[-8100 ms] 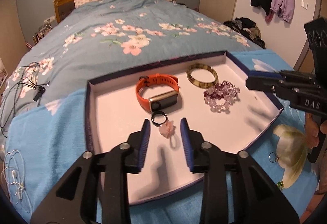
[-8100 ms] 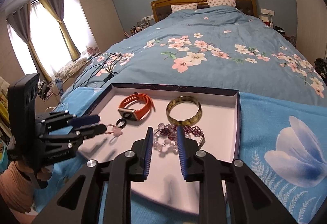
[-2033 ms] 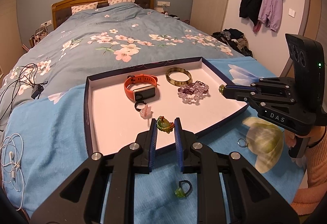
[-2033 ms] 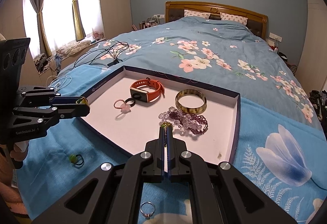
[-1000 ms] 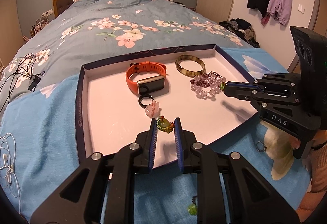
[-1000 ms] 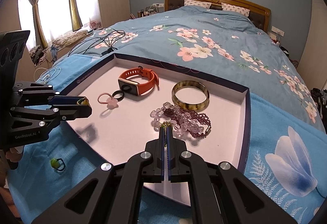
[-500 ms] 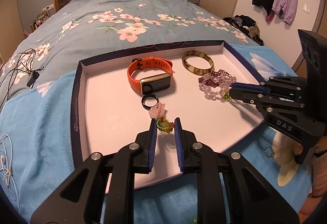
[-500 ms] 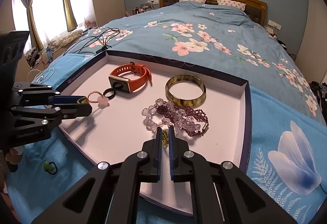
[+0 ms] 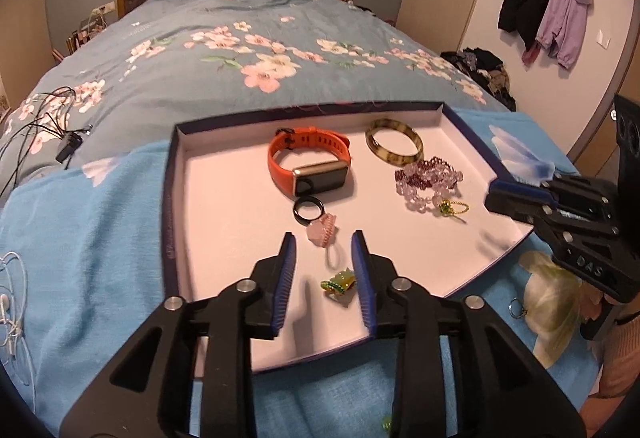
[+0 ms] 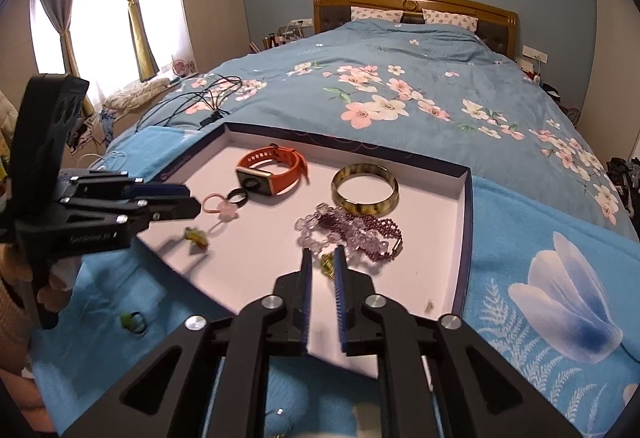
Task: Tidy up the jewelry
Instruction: 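Grasp the silver ring with the right tool while the left tool grasps the green-bead black ring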
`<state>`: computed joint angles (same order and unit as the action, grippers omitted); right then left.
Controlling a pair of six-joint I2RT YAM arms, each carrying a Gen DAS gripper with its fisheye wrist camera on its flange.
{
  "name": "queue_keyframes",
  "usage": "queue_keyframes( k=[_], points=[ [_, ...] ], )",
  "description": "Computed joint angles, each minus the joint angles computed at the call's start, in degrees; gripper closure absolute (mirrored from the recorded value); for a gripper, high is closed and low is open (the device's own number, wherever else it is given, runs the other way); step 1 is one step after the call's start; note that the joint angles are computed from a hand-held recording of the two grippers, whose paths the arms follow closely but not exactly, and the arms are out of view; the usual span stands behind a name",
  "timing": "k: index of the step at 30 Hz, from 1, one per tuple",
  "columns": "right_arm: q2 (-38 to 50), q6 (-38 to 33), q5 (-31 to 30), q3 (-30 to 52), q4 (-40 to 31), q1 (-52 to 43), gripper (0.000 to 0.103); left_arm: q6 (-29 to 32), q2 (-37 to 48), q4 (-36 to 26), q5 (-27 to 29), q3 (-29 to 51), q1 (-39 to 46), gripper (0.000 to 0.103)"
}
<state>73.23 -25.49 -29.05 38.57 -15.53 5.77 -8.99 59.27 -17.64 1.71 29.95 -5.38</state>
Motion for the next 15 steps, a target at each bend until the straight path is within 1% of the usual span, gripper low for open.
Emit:
queue_keyframes(
  k=[2,4,6,9,11,13,15],
  points=[
    [-2.4,-0.9,-1.2,-0.9,-1.4,-1.1,0.086,0.2,-3.4,-1.6,-0.7,-0.5,-0.3,0.067],
    [-4.6,-1.5,-2.2,-1.7,-2.8,-2.2,0.084,0.2,-7.5,-3.6,-1.3,-1.1,-0.6,0.055],
    [-6.2,-2.6,-3.4,-2.4,-4.1,-3.4,0.08,0.2,-12.0,-6.4,-2.3,-1.4,-1.3,0.054],
    [-9.7,-4.7,-4.2,-4.1,-6.6,-5.2,0.074,0.0,-20.1,-11.4,-5.7,-2.4,-4.7,0.051],
    [-11.3,-6.9,-5.5,-5.0,-9.1,-7.0,0.073,-0.7,-25.4,-15.2,-8.3,-3.2,-8.2,0.05],
    [-12.6,-9.1,-5.7,-6.0,-11.0,-8.5,0.072,-2.0,-29.1,-18.6,-10.5,-3.7,-11.4,0.049],
    [-13.1,-10.6,-6.0,-6.7,-12.4,-9.8,0.07,-4.1,-32.0,-22.1,-14.2,-4.4,-16.6,0.049]
  ],
)
